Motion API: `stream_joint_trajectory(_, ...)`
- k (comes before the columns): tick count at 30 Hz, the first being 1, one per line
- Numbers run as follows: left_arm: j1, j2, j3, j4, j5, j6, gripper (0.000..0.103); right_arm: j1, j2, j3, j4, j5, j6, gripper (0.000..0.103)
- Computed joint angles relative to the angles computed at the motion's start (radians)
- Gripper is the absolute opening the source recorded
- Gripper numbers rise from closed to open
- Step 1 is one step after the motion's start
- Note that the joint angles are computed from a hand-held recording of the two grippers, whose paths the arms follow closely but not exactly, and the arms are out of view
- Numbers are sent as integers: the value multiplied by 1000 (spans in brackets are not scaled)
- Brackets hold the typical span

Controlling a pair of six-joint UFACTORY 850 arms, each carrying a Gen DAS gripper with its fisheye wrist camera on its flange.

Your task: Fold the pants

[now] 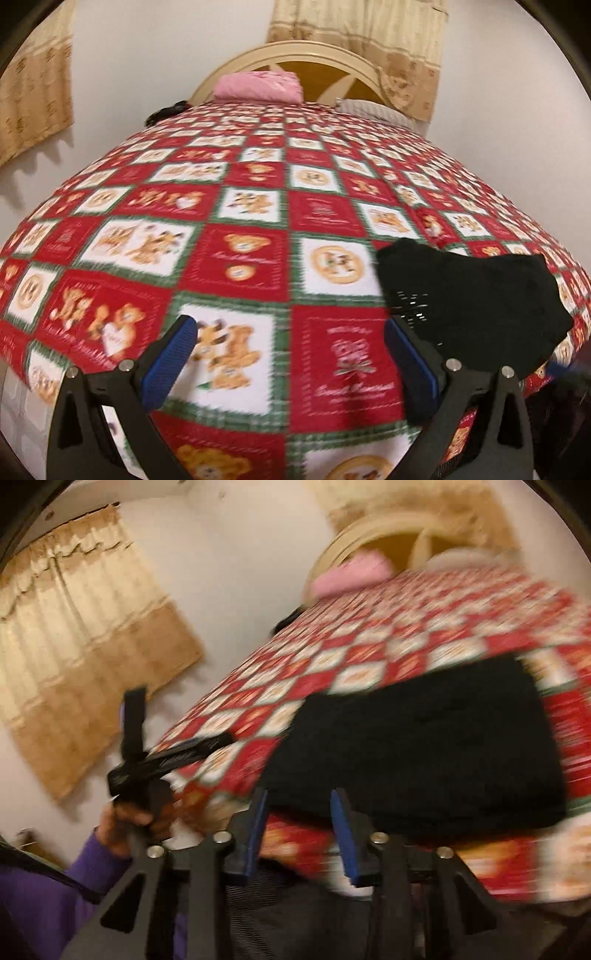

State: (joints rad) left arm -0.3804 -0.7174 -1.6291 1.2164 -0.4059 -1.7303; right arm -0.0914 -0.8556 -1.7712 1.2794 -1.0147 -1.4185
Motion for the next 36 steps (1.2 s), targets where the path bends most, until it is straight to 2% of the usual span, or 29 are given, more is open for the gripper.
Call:
stream_joint_trajectory(5,8,32,55,57,21,-84,103,57,-39,-48,-16,29,40,36)
stream_joint_trajectory(7,10,40,68,84,19,-107,103,51,-76,-98,-55,-18,138,36)
stream_joint_trajectory(11,19,40,77,97,45,-136,103,29,-94,-113,-95,-9,217,36)
stream_joint_trajectory(14,22,32,69,73,66,-120,103,9,-103,-112,-28,-33,224,36)
stream_joint_trajectory(17,18,28,60,52,68,-85,103,3,-91,-98,16,-20,194,36)
stream_joint_trajectory(20,12,30,56,68,57,-80,103,-10,-83,-95,17,-22,198,36)
stream_joint_trajectory(23,9,35,56,107,64,-101,103,-35,-75,-95,-6,-61,201,36)
stream_joint_trajectory(26,1,26,30,133,68,-90,103,-67,29,26,38,72,48,36)
stream_joint_trajectory(30,-13,-9,-36,81,69,9,103,-93,142,160,195,346,-163,36)
stream_joint_trajectory(33,-25,-38,-86,-14,72,122,103,-81,162,181,264,464,-301,36)
stream_joint_trajectory(36,-34,-47,-105,-74,66,199,103,-66,155,180,337,532,-441,36)
